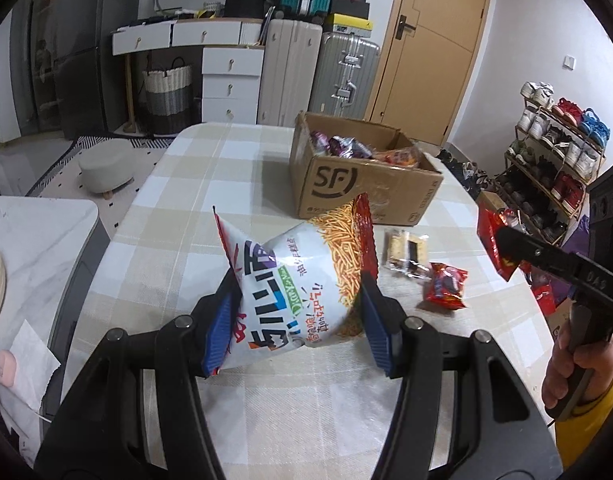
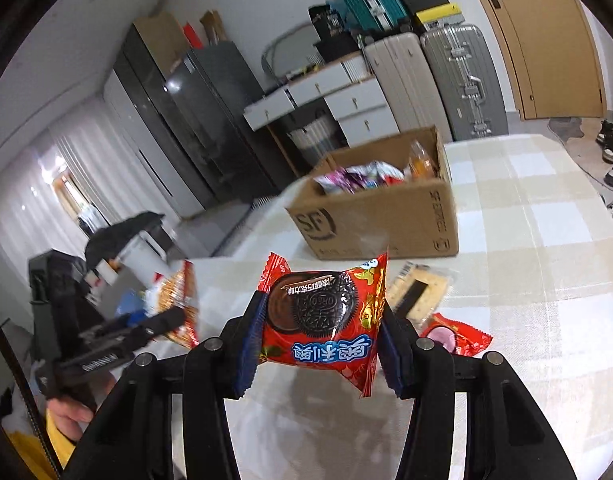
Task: Organize snacks
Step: 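Carry the white noodle bag and red cookie pack over the box with both grippers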
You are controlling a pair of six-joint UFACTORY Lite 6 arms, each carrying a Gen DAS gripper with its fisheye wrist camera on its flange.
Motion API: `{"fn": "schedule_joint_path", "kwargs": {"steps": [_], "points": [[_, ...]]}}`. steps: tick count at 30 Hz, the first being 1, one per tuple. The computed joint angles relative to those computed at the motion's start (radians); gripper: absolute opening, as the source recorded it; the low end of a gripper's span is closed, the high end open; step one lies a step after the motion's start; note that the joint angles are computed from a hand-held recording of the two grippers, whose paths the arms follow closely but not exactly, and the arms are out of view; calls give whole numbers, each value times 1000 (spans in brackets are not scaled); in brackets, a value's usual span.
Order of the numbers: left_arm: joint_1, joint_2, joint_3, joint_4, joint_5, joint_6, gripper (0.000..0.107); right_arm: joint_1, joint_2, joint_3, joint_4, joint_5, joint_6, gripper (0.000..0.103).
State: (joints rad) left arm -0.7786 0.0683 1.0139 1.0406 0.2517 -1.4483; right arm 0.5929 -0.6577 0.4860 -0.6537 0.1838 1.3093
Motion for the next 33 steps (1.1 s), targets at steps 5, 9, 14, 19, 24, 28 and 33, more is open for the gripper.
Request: {"fn": "schedule_joint_path", "kwargs": {"steps": [5,9,14,19,24,28,33], "points": [[-62,-59,3,-53,65,46,54,162,-130,33,-139,182,184,51],[-117,-101,21,-71,128,64,54,308,-199,69,-240,336,310,51],[-189,-156,44,-70,205,65,54,507,-222,148,-330,547,399,51],[-239,-166,107,-105,263,120,54,503,-205,221,-282,574,337,51],[-232,-113,223,-170,283,219,55,422,-145,329,-221,529,203,51],[-190,-44,344,-266,283,350,55,287,-79,427,-91,445,6,51],[-122,119,571,-408,291,547,55,49,48,579,233,329,-406,51]]}}
